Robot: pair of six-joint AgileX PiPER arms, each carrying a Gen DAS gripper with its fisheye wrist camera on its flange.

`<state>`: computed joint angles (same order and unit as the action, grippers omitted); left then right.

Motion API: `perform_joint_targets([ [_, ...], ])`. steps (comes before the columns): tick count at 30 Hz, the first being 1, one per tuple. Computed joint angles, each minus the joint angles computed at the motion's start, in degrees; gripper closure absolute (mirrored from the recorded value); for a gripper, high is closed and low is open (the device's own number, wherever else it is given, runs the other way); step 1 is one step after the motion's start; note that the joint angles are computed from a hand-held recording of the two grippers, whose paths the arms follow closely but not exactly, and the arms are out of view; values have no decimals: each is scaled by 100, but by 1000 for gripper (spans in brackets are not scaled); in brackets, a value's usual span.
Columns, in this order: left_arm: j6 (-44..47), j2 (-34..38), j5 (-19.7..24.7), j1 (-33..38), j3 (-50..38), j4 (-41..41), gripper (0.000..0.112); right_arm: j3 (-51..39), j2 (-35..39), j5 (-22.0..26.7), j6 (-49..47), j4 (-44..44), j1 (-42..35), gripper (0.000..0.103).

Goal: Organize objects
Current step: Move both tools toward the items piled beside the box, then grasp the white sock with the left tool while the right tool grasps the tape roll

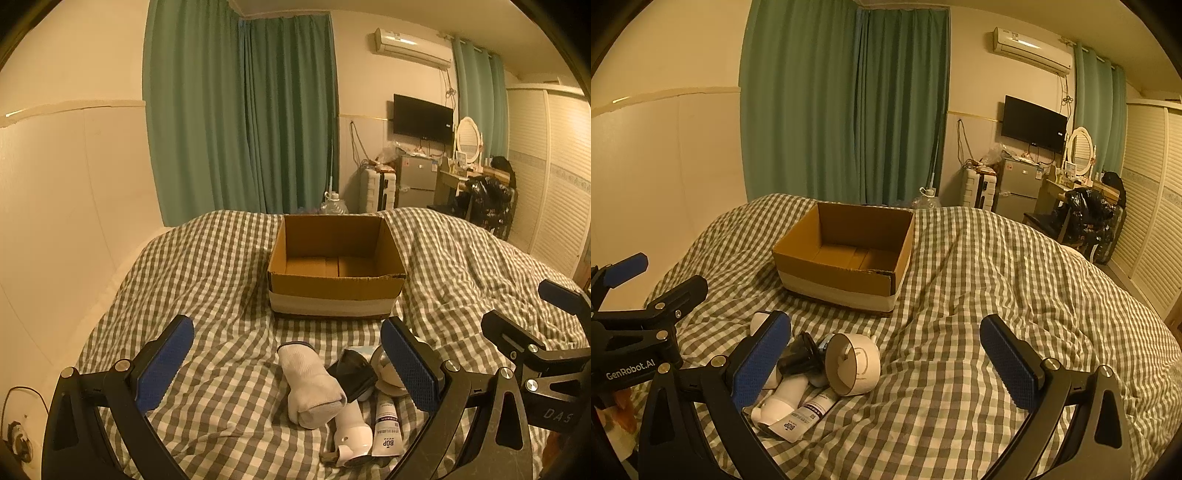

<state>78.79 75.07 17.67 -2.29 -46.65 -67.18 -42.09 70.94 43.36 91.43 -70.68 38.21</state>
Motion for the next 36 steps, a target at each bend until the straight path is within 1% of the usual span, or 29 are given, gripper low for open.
perform_joint_targets([
  [8,256,68,-90,-108,30,-267,9,-45,73,-270,-140,44,-114,0],
  [9,186,95,-178,-159,22,-213,9,-83,123,-319,-183,43,-138,0],
  [13,-390,230,-257,-241,-136,373,9,-169,228,-468,-373,110,-244,1],
  [16,-518,347,-309,-275,-228,525,9,-222,292,-599,-551,191,-412,1],
  [17,-686,411,-340,-293,-286,687,9,-231,298,-646,-606,227,-475,1],
  [21,-1382,638,-379,-331,-490,1392,9,-277,357,-1050,-1009,526,-866,3],
  [25,-1603,947,-318,-324,-635,1625,9,-388,520,-1276,-1444,841,-1170,5],
  [28,-2222,1253,-389,-457,-739,2319,9,-443,743,-1520,-1629,982,-1388,5],
  [33,-2265,1709,-358,-552,-803,2522,9,-458,1191,-2086,-1917,1302,-1792,18],
  [35,-2448,1891,-255,-588,-895,2725,10,-502,1412,-2311,-2215,1577,-1929,25],
  [36,-2528,1975,-198,-602,-940,2819,10,-546,1526,-2415,-2522,1853,-2008,27],
])
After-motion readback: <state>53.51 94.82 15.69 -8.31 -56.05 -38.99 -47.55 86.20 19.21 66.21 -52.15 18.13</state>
